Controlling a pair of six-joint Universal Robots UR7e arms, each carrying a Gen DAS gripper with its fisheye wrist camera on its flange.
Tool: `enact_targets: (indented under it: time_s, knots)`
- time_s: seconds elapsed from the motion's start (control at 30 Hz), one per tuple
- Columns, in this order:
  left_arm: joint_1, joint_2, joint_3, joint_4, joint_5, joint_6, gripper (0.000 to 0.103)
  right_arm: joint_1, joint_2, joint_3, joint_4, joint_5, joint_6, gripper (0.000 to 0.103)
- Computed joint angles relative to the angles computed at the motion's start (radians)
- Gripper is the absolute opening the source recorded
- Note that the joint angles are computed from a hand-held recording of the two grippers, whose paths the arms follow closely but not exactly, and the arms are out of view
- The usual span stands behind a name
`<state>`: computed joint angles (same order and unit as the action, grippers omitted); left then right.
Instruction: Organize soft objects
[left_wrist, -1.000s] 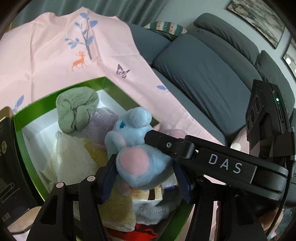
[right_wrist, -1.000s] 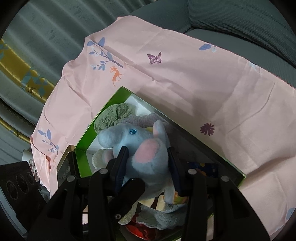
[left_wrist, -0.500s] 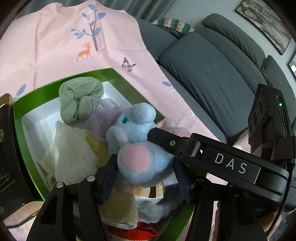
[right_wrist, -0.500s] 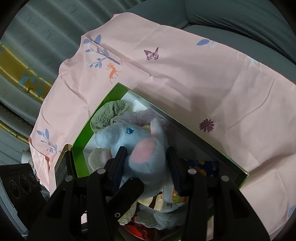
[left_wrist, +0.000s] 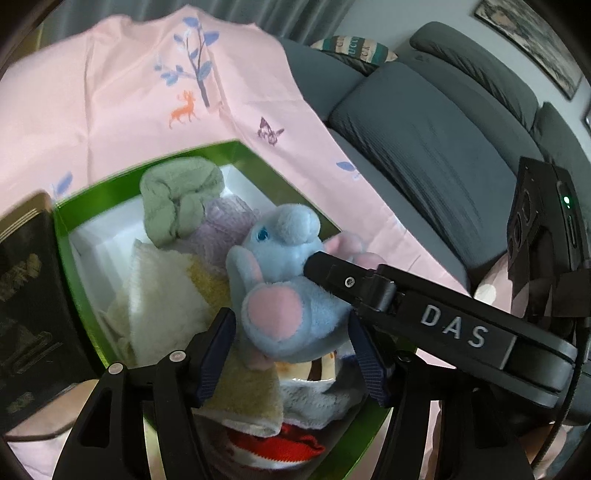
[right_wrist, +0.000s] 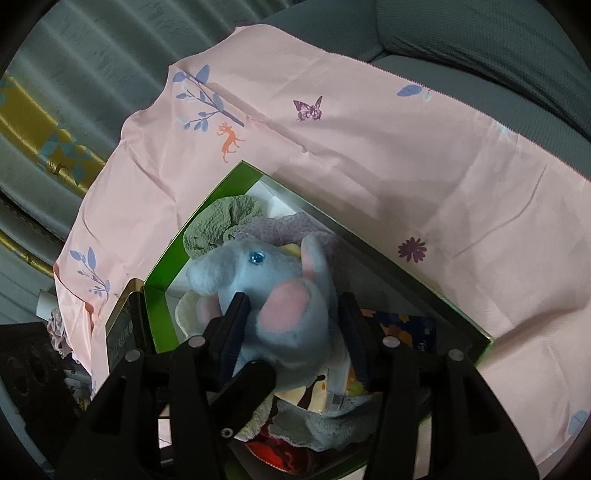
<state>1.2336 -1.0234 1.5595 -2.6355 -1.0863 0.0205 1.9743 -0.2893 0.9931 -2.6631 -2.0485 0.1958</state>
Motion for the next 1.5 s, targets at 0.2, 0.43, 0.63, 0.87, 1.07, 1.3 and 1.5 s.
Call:
enact_targets:
  time_s: [0.2,0.43,0.63,0.87,1.07,1.3,1.5]
  knots:
    - [-0.043,-0.053,0.066,-0.070,0.068,0.052,0.085,0.007,-0.045,0.080,-0.098,-0.015,-0.023,0.071]
    - [-0.103,-0.138,0.150,-0.132,0.160,0.074,0.094,0.015,-0.087,0.163,-0.195,-0.004,-0.023,0.088]
    - [-0.160,-0.225,0.244,-0.222,0.245,0.109,0.096,0.047,-0.099,0.200,-0.282,-0.038,-0.064,0.093]
    - [-0.211,-0.292,0.322,-0.285,0.333,0.114,0.097,0.095,-0.105,0.230,-0.350,-0.113,-0.117,0.100]
    - [-0.234,-0.330,0.367,-0.286,0.405,0.087,0.097,0.141,-0.118,0.264,-0.399,-0.171,-0.160,0.101]
    - [-0.244,-0.357,0.394,-0.279,0.443,0.051,0.097,0.191,-0.140,0.318,-0.480,-0.222,-0.222,0.102]
    - [-0.239,-0.367,0.401,-0.243,0.439,0.004,0.097,0.220,-0.156,0.352,-0.505,-0.260,-0.252,0.102]
